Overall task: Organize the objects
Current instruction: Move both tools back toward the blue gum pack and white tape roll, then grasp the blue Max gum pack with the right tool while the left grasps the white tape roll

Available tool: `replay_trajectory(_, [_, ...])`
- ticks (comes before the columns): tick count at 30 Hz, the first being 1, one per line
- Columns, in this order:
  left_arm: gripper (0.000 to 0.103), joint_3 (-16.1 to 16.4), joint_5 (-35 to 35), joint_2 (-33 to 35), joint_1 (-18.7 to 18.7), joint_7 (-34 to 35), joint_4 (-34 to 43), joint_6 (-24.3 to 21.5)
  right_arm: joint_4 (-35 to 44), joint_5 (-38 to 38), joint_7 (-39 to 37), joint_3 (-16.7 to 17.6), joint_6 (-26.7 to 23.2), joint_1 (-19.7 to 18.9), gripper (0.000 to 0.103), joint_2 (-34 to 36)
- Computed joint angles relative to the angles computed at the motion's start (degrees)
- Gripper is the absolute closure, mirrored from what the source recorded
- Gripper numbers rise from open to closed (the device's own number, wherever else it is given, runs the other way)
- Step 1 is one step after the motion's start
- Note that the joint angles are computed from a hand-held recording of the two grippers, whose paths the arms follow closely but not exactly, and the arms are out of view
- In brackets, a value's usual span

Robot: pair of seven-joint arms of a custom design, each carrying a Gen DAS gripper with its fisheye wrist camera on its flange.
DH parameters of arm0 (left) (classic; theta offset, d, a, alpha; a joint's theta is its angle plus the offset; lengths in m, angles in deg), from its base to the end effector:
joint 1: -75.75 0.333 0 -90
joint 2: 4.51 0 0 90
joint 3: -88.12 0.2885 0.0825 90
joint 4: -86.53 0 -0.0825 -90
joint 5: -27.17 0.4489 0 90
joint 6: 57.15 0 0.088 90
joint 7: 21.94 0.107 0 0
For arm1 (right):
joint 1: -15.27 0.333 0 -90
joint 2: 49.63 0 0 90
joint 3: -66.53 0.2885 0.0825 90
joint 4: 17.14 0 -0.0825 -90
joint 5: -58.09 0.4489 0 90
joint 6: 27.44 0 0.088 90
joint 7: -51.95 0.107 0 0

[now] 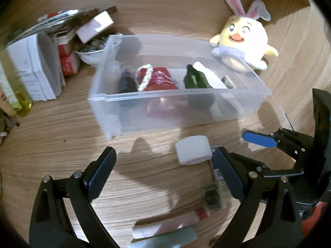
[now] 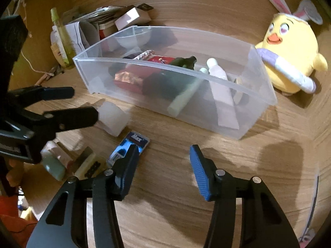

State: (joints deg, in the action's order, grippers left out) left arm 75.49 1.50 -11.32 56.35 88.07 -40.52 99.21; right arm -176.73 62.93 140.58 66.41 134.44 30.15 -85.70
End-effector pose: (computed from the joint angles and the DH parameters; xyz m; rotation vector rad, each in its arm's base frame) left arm 0.5246 -0.3109 0.4353 -1.3599 2.4613 -0.9562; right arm 0.4381 0.1111 0.4062 -1.9744 1.5974 -0.4918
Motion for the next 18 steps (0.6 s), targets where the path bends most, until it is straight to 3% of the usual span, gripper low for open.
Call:
replay_trajectory(5, [0.007, -0.2, -2.2, 1.8, -0.4, 2.6, 1.8, -1.6, -1.4, 2.0, -1.5, -1.7, -0.4, 1.3, 0.055, -2.2])
replay_trajectory(9, [0.028, -0.5, -4.4, 2.9, -0.3, 4.2, 3.3, -3.7, -1.3, 3.1, -2.2, -2.3, -1.4, 2.0, 0.052, -2.4])
replay_trajectory(15, [0.047, -1.0, -6.4, 4.8, 0.7, 5.6, 5.0, -6.4, 0.7, 5.5, -2.8, -2.7, -1.4, 3.1, 0.048, 0.4])
replay_trajectory(18, [0.064, -0.9, -9.6, 4.4, 1.1, 8.2, 5.1, -7.5, 1.3, 5.3, -2.3, -1.5, -1.0, 2.6, 0.048, 1.4])
